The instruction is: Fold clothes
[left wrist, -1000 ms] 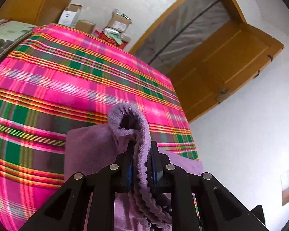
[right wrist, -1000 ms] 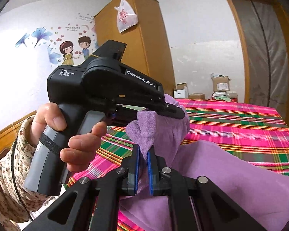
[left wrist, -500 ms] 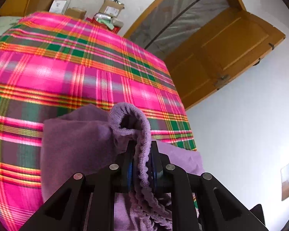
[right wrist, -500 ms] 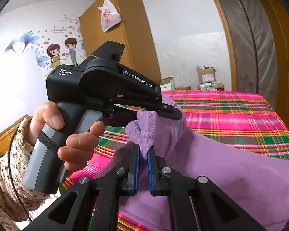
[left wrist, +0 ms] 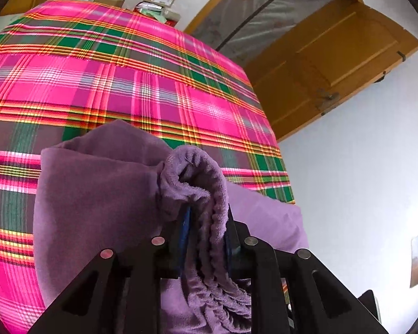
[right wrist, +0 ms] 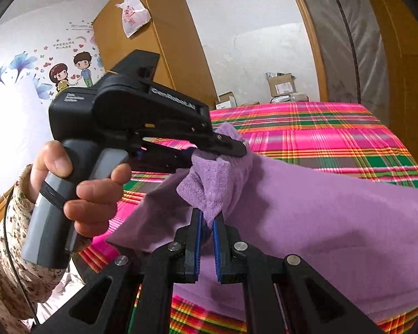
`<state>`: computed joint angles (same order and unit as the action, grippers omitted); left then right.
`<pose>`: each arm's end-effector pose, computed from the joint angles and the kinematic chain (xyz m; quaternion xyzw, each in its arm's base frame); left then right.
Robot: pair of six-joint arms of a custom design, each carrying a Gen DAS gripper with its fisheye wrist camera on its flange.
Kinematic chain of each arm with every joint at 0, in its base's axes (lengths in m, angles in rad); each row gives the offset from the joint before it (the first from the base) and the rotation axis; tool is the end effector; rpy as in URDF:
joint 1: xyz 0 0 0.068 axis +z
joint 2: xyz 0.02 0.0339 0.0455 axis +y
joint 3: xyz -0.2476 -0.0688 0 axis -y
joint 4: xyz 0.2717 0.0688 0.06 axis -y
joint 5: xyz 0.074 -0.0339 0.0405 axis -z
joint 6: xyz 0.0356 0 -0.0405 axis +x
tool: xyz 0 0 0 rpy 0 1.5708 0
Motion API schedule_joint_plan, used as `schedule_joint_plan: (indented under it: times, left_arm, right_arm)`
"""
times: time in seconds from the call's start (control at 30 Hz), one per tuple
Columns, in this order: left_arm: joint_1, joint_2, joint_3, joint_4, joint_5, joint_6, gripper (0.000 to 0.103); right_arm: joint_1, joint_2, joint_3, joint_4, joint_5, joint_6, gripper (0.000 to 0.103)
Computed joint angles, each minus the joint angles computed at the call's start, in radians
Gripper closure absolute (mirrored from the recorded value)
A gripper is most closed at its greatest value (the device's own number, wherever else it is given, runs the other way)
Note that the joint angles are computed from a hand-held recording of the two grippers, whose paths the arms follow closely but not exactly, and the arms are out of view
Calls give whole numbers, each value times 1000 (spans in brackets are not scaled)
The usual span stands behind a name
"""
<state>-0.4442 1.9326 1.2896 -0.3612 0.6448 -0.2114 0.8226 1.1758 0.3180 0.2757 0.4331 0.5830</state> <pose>0.3665 -0.1981 0.1437 0.1937 0.8942 -0.3734 0.1531 0.1719 0.1633 0.1173 -0.0015 0.8657 0.1552 0.4758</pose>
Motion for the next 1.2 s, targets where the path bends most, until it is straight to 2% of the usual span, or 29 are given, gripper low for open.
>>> schedule_joint_plan:
  times: [0.17, 0.5, 0.6, 0.73, 0.8, 0.83, 0.87, 0.97, 1.2]
  left_arm:
    - [24, -36, -47, 55, 47, -30, 68]
    - [123, -159, -243, 188, 46, -73, 67]
    - [157, -170, -282, 207, 45, -75, 67]
    - [193, -177, -316, 205, 50, -54, 67]
    - [215, -173, -328, 210, 63, -54, 67]
    - [226, -169, -328, 206, 67, -55, 67]
    - [236, -165, -329, 204, 71, -58, 67]
    - [248, -167, -350, 219, 78, -65, 67]
    - [283, -189, -394, 207, 92, -28, 67]
  right_arm:
    - [-14, -8, -21, -10, -21, 37, 95]
    - [-77, -102, -116, -7, -125, 110, 92]
    - [-93, -190, -149, -56, -128, 127, 92]
    - [-153, -427, -235, -157, -156, 159, 92]
    - [-232, -529, -262, -202, -234, 161, 81]
    - [-279, -545, -266, -201, -291, 159, 69]
    - [-327, -542, -265, -187, -354, 156, 61]
    - [-433, -397, -225, -82, -500, 146, 56]
    - [-573, 80, -57, 126, -766, 132, 55]
